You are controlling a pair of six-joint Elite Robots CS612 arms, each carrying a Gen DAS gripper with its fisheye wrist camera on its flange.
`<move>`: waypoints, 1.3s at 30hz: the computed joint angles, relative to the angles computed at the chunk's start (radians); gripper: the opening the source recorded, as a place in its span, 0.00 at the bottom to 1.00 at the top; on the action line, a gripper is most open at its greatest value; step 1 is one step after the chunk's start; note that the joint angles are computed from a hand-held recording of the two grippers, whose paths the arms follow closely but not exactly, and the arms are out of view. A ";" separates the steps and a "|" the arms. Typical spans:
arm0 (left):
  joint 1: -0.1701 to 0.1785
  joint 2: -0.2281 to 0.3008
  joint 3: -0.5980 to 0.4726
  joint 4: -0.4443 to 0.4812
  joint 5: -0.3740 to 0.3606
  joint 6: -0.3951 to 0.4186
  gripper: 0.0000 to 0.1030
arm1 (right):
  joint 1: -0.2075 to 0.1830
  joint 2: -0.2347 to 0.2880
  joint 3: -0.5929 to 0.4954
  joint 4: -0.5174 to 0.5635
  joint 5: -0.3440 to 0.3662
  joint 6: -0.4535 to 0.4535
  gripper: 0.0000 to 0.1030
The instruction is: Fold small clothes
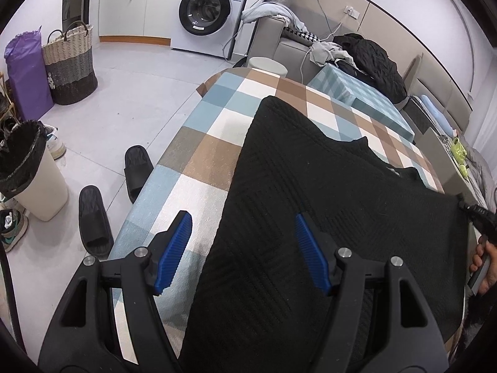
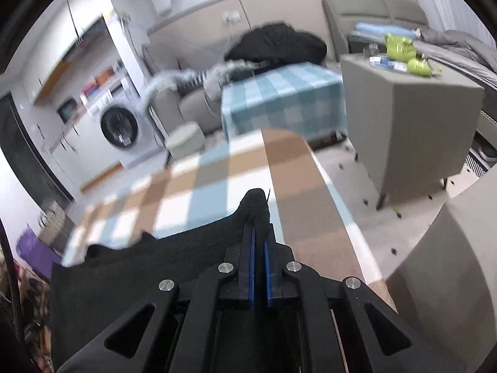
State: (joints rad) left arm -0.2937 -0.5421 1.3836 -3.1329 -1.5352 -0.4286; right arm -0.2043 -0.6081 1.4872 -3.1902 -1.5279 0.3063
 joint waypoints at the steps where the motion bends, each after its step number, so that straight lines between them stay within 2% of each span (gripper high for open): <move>1: 0.000 -0.003 0.004 -0.002 0.000 -0.002 0.64 | 0.001 -0.006 0.000 0.038 -0.011 0.000 0.15; 4: -0.001 -0.014 0.026 -0.019 0.000 0.003 0.64 | -0.002 -0.029 0.043 0.042 0.006 0.004 0.21; 7: -0.001 -0.031 0.057 -0.031 -0.006 0.003 0.64 | -0.012 -0.069 0.129 0.009 0.079 0.020 0.39; 12: -0.003 -0.066 0.125 -0.078 -0.022 0.002 0.64 | -0.012 -0.131 0.270 -0.069 0.145 0.006 0.46; 14: -0.004 -0.081 0.160 -0.103 -0.030 0.003 0.64 | -0.015 -0.157 0.328 -0.098 0.169 0.016 0.53; 19: -0.013 -0.121 0.259 -0.158 -0.023 -0.015 0.64 | -0.014 -0.202 0.462 -0.177 0.204 0.061 0.58; 23: -0.020 -0.141 0.319 -0.186 -0.036 -0.041 0.64 | -0.013 -0.218 0.535 -0.211 0.196 0.108 0.59; 25: -0.025 -0.146 0.335 -0.186 -0.035 -0.046 0.64 | -0.018 -0.217 0.562 -0.228 0.218 0.149 0.59; 33: -0.041 -0.170 0.397 -0.202 -0.051 -0.080 0.64 | -0.027 -0.226 0.644 -0.339 0.295 0.265 0.59; 37: -0.042 -0.179 0.419 -0.209 -0.072 -0.110 0.64 | -0.023 -0.217 0.650 -0.351 0.354 0.292 0.59; 39: -0.045 -0.181 0.425 -0.217 -0.072 -0.118 0.64 | -0.016 -0.210 0.638 -0.341 0.356 0.299 0.59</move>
